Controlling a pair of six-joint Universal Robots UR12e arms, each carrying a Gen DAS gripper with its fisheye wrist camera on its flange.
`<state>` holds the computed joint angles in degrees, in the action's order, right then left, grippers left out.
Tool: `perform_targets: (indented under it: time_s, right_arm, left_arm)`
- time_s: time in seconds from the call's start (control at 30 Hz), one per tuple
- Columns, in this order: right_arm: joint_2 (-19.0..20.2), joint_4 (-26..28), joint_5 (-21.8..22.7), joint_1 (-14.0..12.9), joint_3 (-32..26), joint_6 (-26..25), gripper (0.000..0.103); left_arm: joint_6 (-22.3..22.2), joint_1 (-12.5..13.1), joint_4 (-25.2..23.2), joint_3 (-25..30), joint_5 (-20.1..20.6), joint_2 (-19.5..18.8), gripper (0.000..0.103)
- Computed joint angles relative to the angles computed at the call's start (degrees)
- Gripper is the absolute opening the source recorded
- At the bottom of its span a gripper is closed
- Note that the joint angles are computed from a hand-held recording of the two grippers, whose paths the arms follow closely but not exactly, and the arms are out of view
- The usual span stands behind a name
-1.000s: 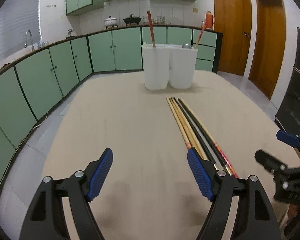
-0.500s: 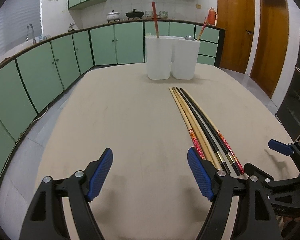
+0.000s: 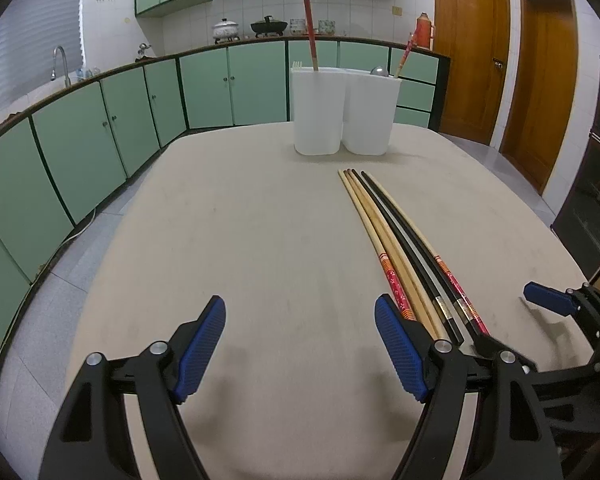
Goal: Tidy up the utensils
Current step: 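Move both grippers back over the remaining chopsticks, then grasp a red-patterned chopstick with the right gripper while the left grasps another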
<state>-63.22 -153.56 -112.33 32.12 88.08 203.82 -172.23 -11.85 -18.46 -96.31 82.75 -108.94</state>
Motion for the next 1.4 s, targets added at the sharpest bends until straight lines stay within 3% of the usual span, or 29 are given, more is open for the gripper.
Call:
perform_targets:
  time_s: [0.47,0.7,0.77,0.93,0.97,1.03,1.1,1.3,1.4]
  right_arm:
    - [-0.08,1.82,-2.50,0.13,-0.05,1.01,0.079]
    - [-0.33,2.82,-1.53,-0.37,0.18,2.64,0.076]
    - [-0.06,2.31,-1.40,-0.20,-0.02,1.45,0.072]
    - [0.46,0.31,-0.76,0.00,-0.25,-0.68,0.035]
    - [0.53,-0.21,-0.60,-0.01,-0.21,-0.79,0.032]
    - [0.53,-1.12,-1.14,-0.12,0.13,0.30,0.015]
    - [0.44,-1.13,-2.37,-0.33,0.41,2.20,0.006]
    - [-0.39,-1.15,-5.03,-0.97,1.88,8.61,0.005]
    - [-0.46,-1.74,-4.94,-1.10,2.19,9.14,0.005]
  left_arm:
    - [0.05,0.00,0.36,-0.18,0.01,0.02,0.076]
    - [-0.19,-0.03,0.16,0.03,-0.06,-0.10,0.076]
    - [-0.15,-0.10,-0.01,0.09,-0.02,-0.11,0.076]
    - [0.00,-0.28,-0.30,0.03,-0.39,0.01,0.076]
    - [0.06,-0.32,-0.42,-0.02,-0.56,0.06,0.076]
    - [0.18,-0.44,-0.85,-0.16,-1.03,0.16,0.076]
    - [0.06,-0.63,-1.41,-0.24,-1.33,0.23,0.076]
    - [-0.26,-1.49,-1.74,-0.63,-1.16,0.09,0.076]
    - [-0.57,-1.79,-2.35,-0.65,-1.17,-0.03,0.076]
